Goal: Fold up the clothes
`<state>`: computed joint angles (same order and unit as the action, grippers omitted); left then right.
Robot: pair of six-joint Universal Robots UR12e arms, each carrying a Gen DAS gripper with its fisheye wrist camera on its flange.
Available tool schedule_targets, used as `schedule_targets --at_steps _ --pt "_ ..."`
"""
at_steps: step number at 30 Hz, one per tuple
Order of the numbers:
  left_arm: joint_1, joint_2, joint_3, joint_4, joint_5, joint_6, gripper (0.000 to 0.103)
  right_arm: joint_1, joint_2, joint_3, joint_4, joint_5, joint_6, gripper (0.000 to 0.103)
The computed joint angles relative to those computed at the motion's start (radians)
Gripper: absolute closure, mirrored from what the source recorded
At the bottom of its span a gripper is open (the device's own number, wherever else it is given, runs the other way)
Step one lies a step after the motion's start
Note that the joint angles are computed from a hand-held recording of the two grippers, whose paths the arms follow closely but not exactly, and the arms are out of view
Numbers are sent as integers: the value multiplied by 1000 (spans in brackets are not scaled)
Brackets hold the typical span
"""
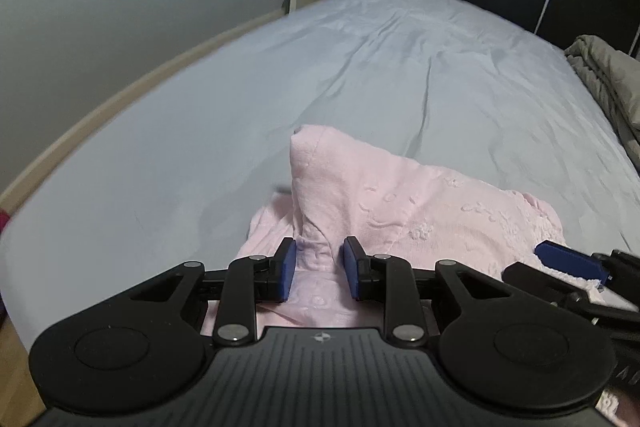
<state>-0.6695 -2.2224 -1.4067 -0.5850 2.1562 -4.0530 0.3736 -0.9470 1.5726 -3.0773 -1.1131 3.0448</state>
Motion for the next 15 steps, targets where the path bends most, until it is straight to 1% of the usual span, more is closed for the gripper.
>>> schedule_targets --at_steps 3,7,10,12,15 --pt "-18 7 13 -31 48 38 79 -7 -27 38 -65 17 1 51" --pt "-42 15 32 -70 109 86 79 -11 -69 105 -161 35 -43 50" --pt "-61 20 45 -103 145 105 79 -12 -100 149 -194 54 -63 50" --pt "-69 26 49 -121 146 96 79 -12 -121 177 -202 61 -72 50" --pt "-77 41 42 -140 132 64 79 -14 -150 219 -223 67 -89 50"
